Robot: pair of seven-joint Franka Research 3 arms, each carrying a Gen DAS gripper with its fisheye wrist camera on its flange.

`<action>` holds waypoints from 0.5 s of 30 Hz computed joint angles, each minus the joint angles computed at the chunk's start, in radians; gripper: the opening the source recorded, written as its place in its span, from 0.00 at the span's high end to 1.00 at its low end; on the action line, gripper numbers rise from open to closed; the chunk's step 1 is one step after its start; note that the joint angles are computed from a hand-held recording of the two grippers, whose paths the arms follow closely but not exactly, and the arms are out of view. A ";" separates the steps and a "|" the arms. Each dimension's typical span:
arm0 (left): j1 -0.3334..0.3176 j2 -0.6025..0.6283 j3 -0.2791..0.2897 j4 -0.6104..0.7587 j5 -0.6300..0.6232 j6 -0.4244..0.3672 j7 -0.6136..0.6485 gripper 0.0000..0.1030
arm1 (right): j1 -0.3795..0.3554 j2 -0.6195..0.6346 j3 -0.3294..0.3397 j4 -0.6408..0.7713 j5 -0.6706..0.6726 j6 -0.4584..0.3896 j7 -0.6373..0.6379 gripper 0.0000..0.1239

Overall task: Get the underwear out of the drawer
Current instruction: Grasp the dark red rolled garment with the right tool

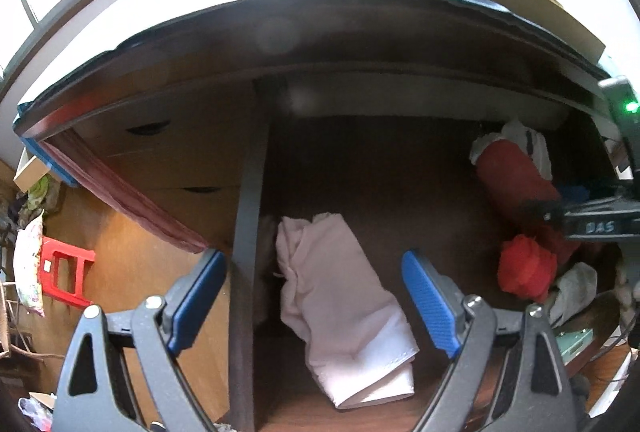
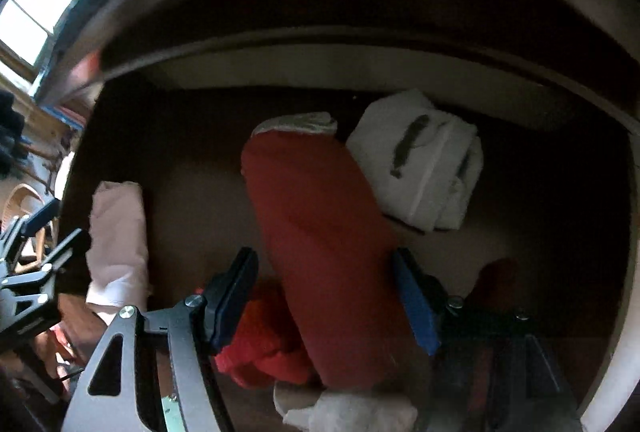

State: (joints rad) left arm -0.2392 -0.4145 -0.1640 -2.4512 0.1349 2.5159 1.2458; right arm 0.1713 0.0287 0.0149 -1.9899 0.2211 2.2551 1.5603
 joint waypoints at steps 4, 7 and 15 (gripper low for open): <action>-0.005 0.007 0.000 0.010 -0.003 0.009 0.008 0.12 | 0.012 0.058 0.005 0.066 -0.055 -0.063 0.017 0.56; -0.003 0.013 -0.008 0.019 0.006 0.007 0.004 0.12 | 0.014 0.086 0.002 0.097 -0.058 -0.096 0.011 0.56; -0.027 0.000 -0.014 0.023 -0.004 0.015 0.049 0.12 | 0.014 0.082 -0.001 0.089 -0.054 -0.104 -0.035 0.69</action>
State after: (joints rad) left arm -0.2660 -0.4141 -0.1779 -2.4279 0.1312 2.5312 1.2952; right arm 0.1857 0.1110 0.0140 -1.9012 0.1675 2.1510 1.5249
